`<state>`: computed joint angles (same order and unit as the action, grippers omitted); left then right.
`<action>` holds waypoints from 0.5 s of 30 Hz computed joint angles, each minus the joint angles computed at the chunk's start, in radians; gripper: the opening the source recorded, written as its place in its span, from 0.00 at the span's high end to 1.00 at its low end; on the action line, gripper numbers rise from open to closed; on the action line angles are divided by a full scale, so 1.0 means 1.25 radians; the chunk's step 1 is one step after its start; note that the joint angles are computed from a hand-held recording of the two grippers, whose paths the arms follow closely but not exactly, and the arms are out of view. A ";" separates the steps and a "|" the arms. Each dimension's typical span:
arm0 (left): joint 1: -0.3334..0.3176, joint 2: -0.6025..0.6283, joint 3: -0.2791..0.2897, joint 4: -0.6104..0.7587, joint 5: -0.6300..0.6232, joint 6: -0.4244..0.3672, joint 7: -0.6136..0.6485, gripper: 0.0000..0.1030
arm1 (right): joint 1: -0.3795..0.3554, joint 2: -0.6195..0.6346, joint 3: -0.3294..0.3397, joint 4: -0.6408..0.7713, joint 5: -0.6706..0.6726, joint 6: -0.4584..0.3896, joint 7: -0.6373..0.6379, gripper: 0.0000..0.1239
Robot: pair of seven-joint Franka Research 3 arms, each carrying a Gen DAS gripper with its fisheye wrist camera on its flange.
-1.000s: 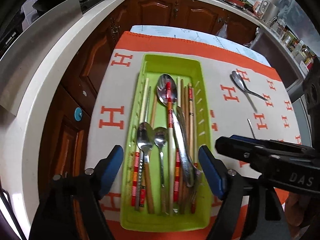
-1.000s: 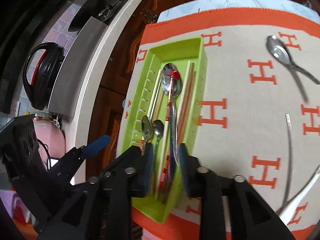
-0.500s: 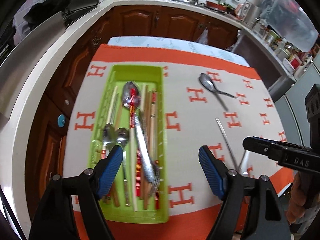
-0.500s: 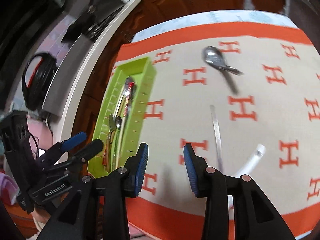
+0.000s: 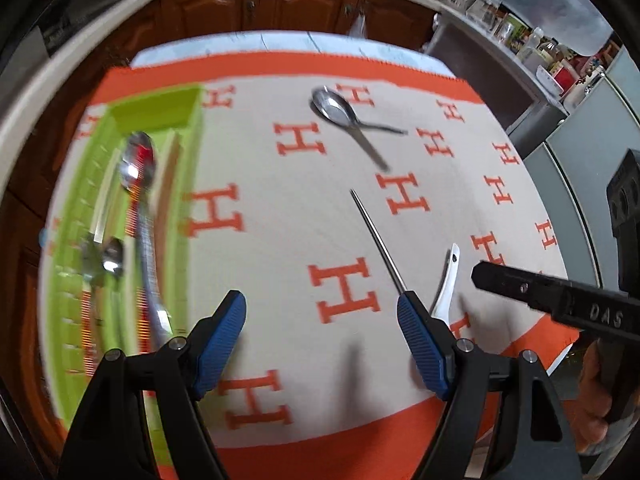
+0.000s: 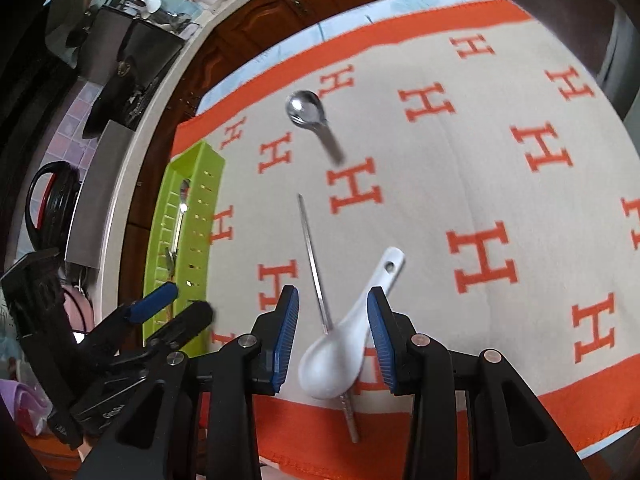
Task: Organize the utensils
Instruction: 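Grasp the long steel chopstick with left tool while right tool grasps white ceramic spoon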
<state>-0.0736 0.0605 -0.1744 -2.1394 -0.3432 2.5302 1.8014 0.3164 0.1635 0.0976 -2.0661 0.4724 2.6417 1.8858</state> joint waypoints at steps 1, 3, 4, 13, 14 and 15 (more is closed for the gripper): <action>0.000 0.014 -0.002 0.011 -0.012 -0.010 0.002 0.26 | -0.001 0.002 0.000 -0.004 0.005 0.000 -0.001 0.70; 0.003 0.043 -0.008 0.037 -0.035 -0.035 0.007 0.26 | -0.005 0.008 0.001 -0.007 0.019 0.003 -0.007 0.71; 0.006 0.055 -0.012 0.049 -0.046 -0.046 0.013 0.28 | -0.009 0.009 0.003 -0.012 0.033 0.006 -0.017 0.71; 0.011 0.164 -0.046 0.170 -0.039 -0.183 -0.047 0.81 | -0.031 0.013 0.018 -0.041 0.149 0.041 -0.115 0.71; 0.008 0.167 -0.049 0.175 -0.032 -0.187 -0.049 0.81 | -0.032 0.012 0.019 -0.044 0.162 0.045 -0.127 0.71; 0.005 0.173 -0.053 0.184 -0.022 -0.198 -0.051 0.81 | -0.032 0.012 0.019 -0.046 0.170 0.047 -0.136 0.71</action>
